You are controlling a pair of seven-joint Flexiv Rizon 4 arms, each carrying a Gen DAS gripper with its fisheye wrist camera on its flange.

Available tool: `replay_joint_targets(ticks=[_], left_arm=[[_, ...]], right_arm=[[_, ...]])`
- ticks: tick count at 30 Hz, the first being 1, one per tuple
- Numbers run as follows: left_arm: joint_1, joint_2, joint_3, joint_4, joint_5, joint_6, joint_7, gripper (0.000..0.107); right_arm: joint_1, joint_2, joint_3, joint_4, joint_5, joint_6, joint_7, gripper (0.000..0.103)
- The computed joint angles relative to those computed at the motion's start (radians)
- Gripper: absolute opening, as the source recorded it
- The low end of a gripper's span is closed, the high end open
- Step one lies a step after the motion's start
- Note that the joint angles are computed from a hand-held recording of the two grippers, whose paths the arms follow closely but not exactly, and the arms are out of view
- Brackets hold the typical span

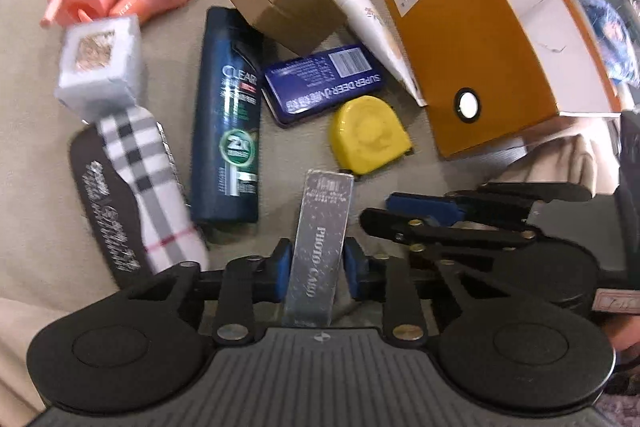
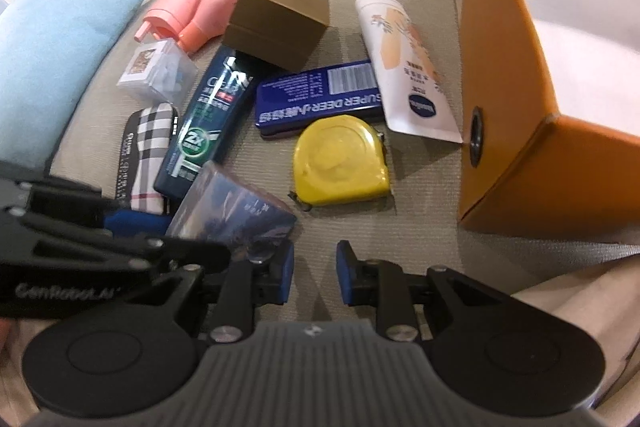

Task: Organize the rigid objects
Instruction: 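Grasp the photo card box with the left tool while the right tool grasps the plaid phone case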

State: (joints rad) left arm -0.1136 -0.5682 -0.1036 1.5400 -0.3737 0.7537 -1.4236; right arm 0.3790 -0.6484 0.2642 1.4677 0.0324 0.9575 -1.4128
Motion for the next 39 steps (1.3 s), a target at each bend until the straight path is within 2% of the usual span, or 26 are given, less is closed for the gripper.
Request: replay_joint_targets(ticks=[4,8,11,14,17,19,20,21,23,28,29,30,32,37,39], left_arm=[[-0.007,0.0,0.001,0.001,-0.004,0.024,-0.026,0.026],[-0.015,0.045,0.007,0.058,-0.013,0.11,-0.065,0.025],[-0.014,0.095,0.017,0.113,-0.027,0.177,-0.108,0.025],[-0.016,0.142,0.049,0.144,0.004,0.217,-0.178,0.025],[-0.022,0.163,0.094,0.139,0.073,0.226,-0.27,0.025],[-0.023,0.169,0.127,0.121,0.141,0.213,-0.329,0.025],[-0.021,0.168,0.139,0.113,0.166,0.202,-0.362,0.025],[-0.012,0.167,0.142,0.11,0.175,0.197,-0.385,0.025],[0.015,0.171,0.13,0.122,0.161,0.204,-0.393,0.025],[0.018,0.152,0.156,0.091,0.254,0.183,-0.454,0.025],[0.027,0.148,0.151,0.093,0.249,0.184,-0.455,0.025],[0.034,0.144,0.148,0.093,0.244,0.183,-0.457,0.025],[0.049,0.14,0.143,0.102,0.232,0.185,-0.458,0.025],[0.09,0.13,0.104,0.121,0.146,0.178,-0.406,0.025],[0.094,0.115,0.101,0.109,0.133,0.159,-0.395,0.025]], right_arm=[[0.003,-0.001,-0.01,0.002,-0.002,0.001,0.022,0.021],[0.001,0.005,-0.002,0.006,-0.003,0.021,0.011,0.021],[-0.004,0.013,0.019,0.006,-0.001,0.058,-0.036,0.022],[-0.01,0.005,0.056,-0.021,0.021,0.078,-0.099,0.023],[-0.015,-0.025,0.102,-0.086,0.062,0.056,-0.172,0.03],[-0.006,-0.053,0.121,-0.141,0.086,0.025,-0.209,0.033],[0.001,-0.064,0.123,-0.164,0.095,0.009,-0.223,0.038],[0.011,-0.081,0.123,-0.195,0.102,-0.013,-0.232,0.045],[0.036,-0.115,0.114,-0.257,0.112,-0.064,-0.233,0.049],[0.118,-0.191,0.055,-0.397,0.079,-0.183,-0.212,0.049],[0.142,-0.2,0.03,-0.415,0.055,-0.202,-0.193,0.051],[0.165,-0.211,0.004,-0.436,0.029,-0.229,-0.167,0.059],[0.189,-0.242,-0.022,-0.49,-0.001,-0.292,-0.122,0.066],[0.186,-0.318,-0.009,-0.622,0.026,-0.415,-0.106,0.067],[0.185,-0.331,-0.011,-0.633,0.044,-0.401,-0.109,0.066]])
